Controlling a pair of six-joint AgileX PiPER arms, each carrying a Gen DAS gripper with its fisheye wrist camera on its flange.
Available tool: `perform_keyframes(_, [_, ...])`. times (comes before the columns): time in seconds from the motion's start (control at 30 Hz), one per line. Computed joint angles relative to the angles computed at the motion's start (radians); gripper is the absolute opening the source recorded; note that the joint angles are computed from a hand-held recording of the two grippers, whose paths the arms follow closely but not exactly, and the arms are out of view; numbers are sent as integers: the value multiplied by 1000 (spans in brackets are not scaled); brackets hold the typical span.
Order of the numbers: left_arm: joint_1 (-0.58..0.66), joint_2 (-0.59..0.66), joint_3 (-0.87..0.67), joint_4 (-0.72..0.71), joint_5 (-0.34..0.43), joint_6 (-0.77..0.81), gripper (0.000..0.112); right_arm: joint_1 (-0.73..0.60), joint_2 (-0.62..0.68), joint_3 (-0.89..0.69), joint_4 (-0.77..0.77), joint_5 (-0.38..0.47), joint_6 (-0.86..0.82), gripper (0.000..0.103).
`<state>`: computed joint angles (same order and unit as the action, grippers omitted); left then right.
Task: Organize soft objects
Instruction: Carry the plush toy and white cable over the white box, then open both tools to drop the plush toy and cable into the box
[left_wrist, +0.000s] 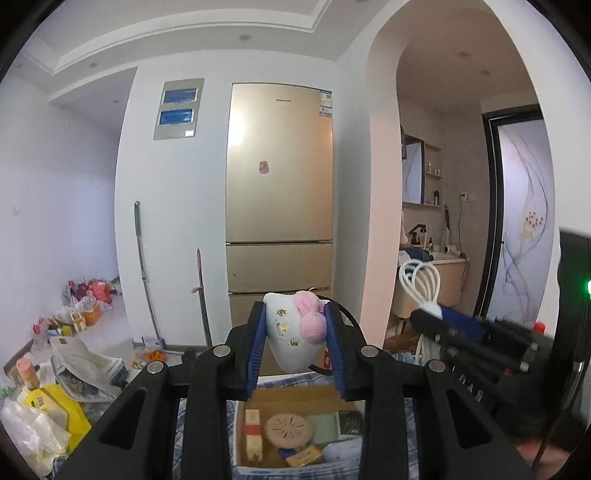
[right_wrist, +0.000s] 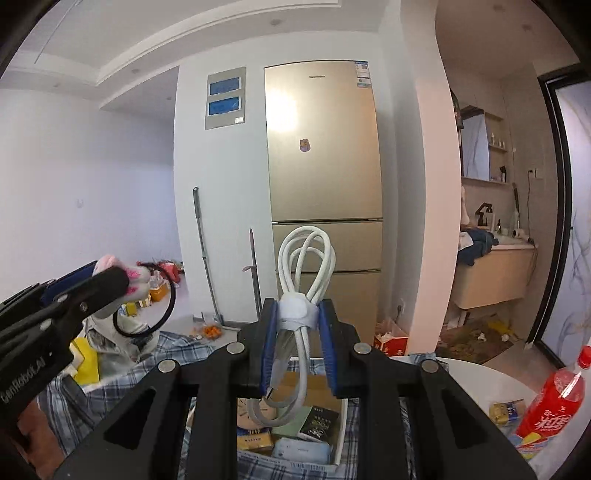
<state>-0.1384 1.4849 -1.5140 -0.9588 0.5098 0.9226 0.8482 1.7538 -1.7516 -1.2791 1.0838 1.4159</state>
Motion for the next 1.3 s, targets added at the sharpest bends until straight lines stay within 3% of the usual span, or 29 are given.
perform_keyframes(0.17, [-16,46,-13,-24,-16,12,33,-31,-7,75,-14,-61,37,22])
perform_keyframes(0.37, [-59,178,-99,188,-28,-165,33,-98,45,96,28,-128,57,22])
perform_keyframes(0.57, [-90,361,-280,473,66,-399,33,-156,112,93,125,-208,10,22])
perform_keyframes(0.63, [-98,404,-319,524,96,-436,33,-190,120,109,190,-298,-25,22])
perform_keyframes(0.97, [-119,583,-473,621,243,-457,33,-299,232,99,482,-454,-211,22])
perform_keyframes(1.3, [-137,731,-621,739,360,-548,33,-337,308,44,678,-452,-366,22])
